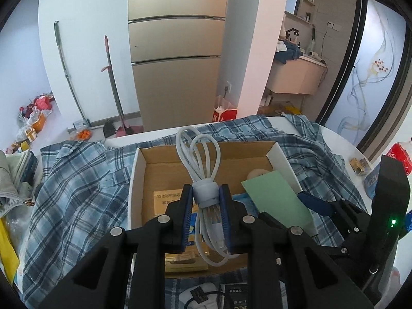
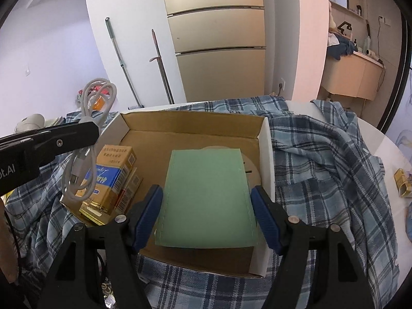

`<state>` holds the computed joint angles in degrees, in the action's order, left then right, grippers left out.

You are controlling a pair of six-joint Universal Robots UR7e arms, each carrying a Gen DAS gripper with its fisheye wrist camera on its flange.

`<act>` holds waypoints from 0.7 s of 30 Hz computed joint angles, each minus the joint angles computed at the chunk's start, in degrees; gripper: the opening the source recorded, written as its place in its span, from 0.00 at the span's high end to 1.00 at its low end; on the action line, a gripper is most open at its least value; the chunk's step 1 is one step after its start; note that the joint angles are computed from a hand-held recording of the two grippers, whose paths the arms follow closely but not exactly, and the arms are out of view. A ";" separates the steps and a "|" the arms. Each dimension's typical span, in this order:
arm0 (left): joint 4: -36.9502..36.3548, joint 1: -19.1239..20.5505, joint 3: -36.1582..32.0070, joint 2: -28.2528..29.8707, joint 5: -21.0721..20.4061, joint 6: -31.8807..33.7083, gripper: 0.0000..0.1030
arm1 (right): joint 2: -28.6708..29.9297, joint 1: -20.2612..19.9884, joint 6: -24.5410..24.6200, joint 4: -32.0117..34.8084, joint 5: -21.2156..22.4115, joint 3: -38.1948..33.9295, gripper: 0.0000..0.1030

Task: Organize soft objects
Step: 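Lower the green card into the box with the right gripper while the left releases the cable inside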

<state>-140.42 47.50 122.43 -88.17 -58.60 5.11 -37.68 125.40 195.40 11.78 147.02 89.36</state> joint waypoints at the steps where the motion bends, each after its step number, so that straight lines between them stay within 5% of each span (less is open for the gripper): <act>1: 0.02 0.16 -0.06 0.12 -0.22 -0.05 0.79 | -0.13 -0.07 0.08 0.10 -0.41 0.02 0.30; 9: -0.06 0.99 -0.13 1.08 -1.64 0.27 0.79 | -2.74 0.08 2.55 -1.47 1.91 1.66 0.23; 14: 0.18 0.87 0.35 1.61 -2.68 1.11 0.79 | -3.46 1.14 -0.04 -3.89 7.91 1.86 0.23; 21: 0.37 1.20 0.95 2.75 -3.11 1.16 0.79 | -2.50 1.37 -1.19 -3.29 8.93 0.94 0.23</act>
